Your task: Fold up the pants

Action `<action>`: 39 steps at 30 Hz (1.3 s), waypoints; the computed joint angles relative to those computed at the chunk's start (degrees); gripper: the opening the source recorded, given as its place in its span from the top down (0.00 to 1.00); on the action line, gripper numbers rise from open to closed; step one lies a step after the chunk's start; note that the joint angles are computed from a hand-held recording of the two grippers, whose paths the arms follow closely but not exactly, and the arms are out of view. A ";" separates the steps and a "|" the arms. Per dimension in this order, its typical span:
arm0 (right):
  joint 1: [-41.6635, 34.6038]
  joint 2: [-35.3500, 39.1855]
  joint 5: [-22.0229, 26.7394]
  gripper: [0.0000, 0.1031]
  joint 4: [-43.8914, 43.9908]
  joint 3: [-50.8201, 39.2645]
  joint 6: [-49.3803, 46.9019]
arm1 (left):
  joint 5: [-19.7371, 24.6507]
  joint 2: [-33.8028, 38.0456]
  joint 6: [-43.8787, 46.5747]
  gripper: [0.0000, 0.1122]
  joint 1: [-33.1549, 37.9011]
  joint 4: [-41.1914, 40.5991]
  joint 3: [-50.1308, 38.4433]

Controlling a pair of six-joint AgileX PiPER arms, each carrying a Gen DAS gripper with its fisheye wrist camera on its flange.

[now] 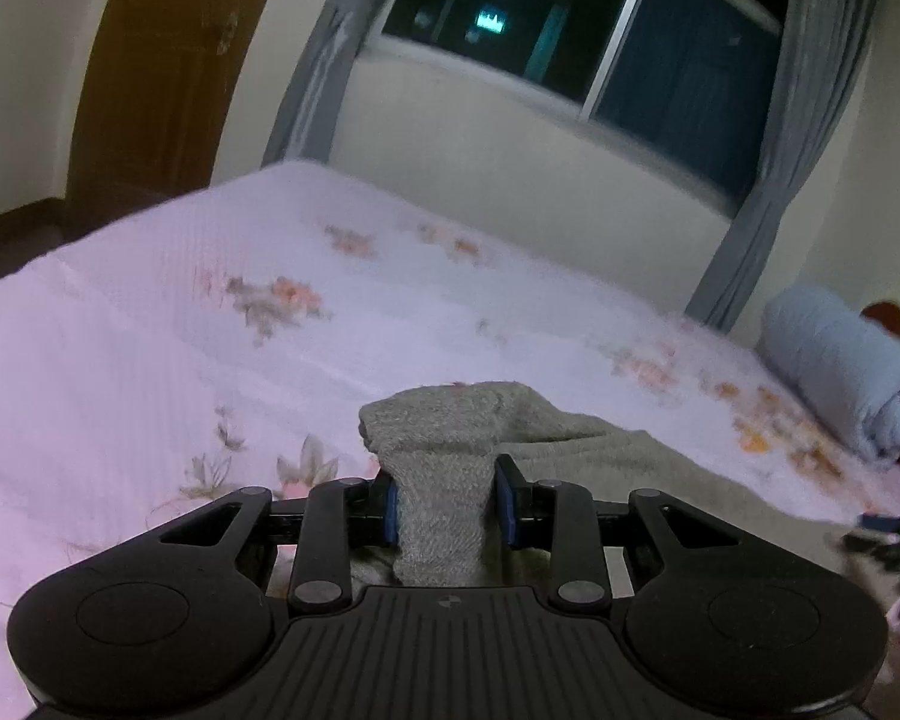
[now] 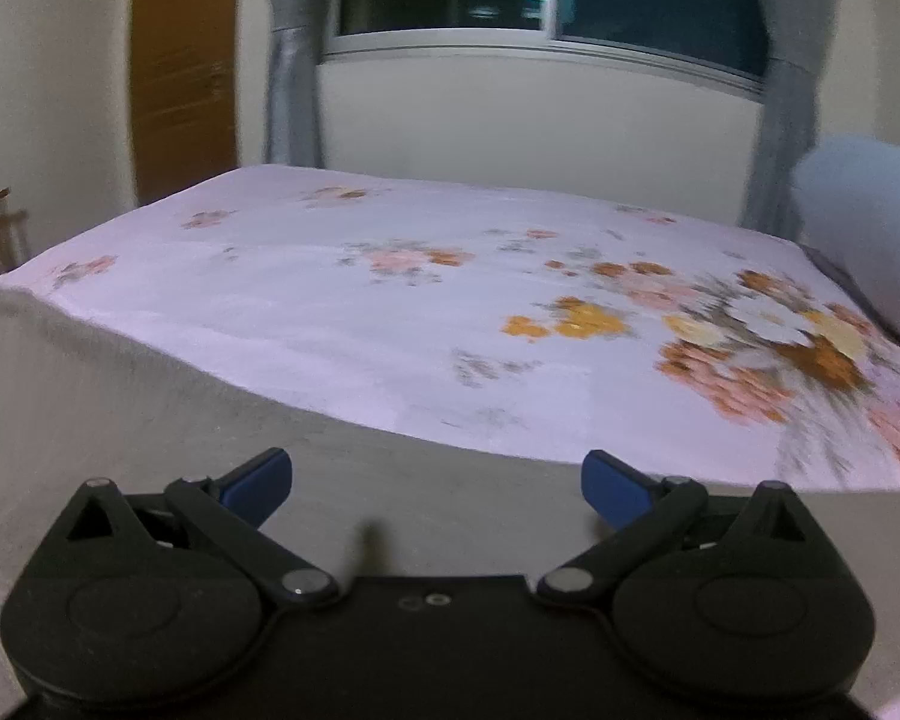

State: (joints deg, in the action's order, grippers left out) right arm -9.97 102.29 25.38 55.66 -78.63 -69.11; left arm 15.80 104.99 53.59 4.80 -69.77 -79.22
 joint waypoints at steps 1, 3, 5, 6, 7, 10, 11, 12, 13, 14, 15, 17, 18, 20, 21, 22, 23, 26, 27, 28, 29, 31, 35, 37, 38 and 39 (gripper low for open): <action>0.24 0.81 0.89 0.08 0.84 -0.88 -1.59 | -0.43 -0.85 4.57 0.73 0.06 -4.50 1.09; 0.95 2.46 2.18 0.08 1.28 -2.82 -3.76 | -0.32 -2.56 11.12 0.73 0.41 -11.05 3.13; 1.81 4.12 2.81 0.09 0.87 -4.86 -6.17 | -0.11 -2.93 15.51 0.73 0.56 -14.82 3.71; 2.16 4.68 2.88 0.09 0.54 -5.58 -7.03 | 0.02 -3.46 17.51 0.73 0.76 -16.43 4.37; 2.18 5.67 4.02 0.10 0.23 -6.98 -7.67 | 0.51 -3.56 17.92 0.73 0.90 -16.69 4.55; 2.16 8.19 7.60 0.27 -3.38 -11.01 -7.63 | 1.37 -3.16 14.06 0.74 1.34 -12.29 3.38; 1.99 9.26 9.86 0.32 -5.44 -12.90 -6.63 | 1.55 -3.14 13.65 0.74 1.37 -11.63 3.14; 2.00 10.38 11.89 0.38 -7.71 -14.86 -5.99 | 2.18 -3.18 12.79 0.74 1.63 -10.40 2.88; 2.30 10.73 12.33 0.42 -9.62 -15.52 -5.93 | 2.54 -2.92 12.28 0.74 1.73 -9.65 2.40; 2.48 11.12 12.97 0.44 -11.21 -16.31 -5.71 | 2.78 -2.70 11.54 0.74 1.67 -8.71 1.87; 2.32 11.60 14.39 0.47 -11.19 -17.27 -6.51 | 3.04 -2.54 10.50 0.74 1.67 -7.45 1.46; 2.11 12.44 16.24 0.54 -11.81 -19.17 -6.92 | 3.18 -2.38 8.78 0.74 1.73 -5.53 0.92; 2.21 12.76 16.67 0.65 -12.86 -19.99 -6.18 | 3.20 -2.31 7.83 0.74 1.75 -4.55 0.72; 1.98 13.57 19.23 0.82 -14.49 -21.98 -3.75 | 2.92 -2.18 7.18 0.74 1.51 -3.83 0.62; 2.07 13.57 19.34 0.90 -15.46 -22.08 -2.56 | 2.66 -2.18 6.11 0.74 1.26 -2.90 0.43; 2.07 13.91 19.81 0.96 -15.99 -22.58 -1.84 | 2.51 -2.07 5.68 0.74 1.18 -2.56 0.27; 1.94 13.33 19.48 0.98 -15.40 -21.46 -2.73 | 2.48 -1.95 5.24 0.74 1.17 -2.31 0.12; 1.65 10.82 18.21 1.00 -14.83 -17.71 -4.90 | 2.18 -1.77 3.06 0.74 0.89 -0.51 -0.08; 1.34 9.15 17.69 1.00 -13.87 -15.64 -6.38 | 2.34 -1.91 3.01 0.74 0.97 -0.65 0.10; 1.04 7.98 17.38 1.00 -13.19 -14.38 -7.56 | 3.03 -2.07 2.89 0.74 1.34 -0.93 0.29; 0.70 5.90 16.93 1.00 -12.56 -12.22 -8.64 | 3.38 -2.14 3.22 0.74 1.65 -1.31 0.47; 0.05 2.24 17.14 1.00 -12.42 -9.29 -9.73 | 4.45 -3.01 5.11 0.74 2.46 -3.31 1.41; -2.07 -7.34 19.03 1.00 -12.28 -2.46 -11.67 | 7.16 -6.19 15.20 0.80 4.78 -12.62 5.98; -2.99 -12.73 20.40 1.00 -13.23 1.35 -11.41 | 10.61 -8.76 20.49 0.87 7.41 -18.27 10.16; -3.51 -15.86 21.39 1.00 -13.71 3.66 -11.65 | 12.38 -10.06 23.13 0.87 8.69 -20.84 12.56; -3.94 -18.87 22.03 1.00 -13.99 6.08 -11.81 | 13.59 -11.22 24.95 0.87 9.60 -22.10 14.79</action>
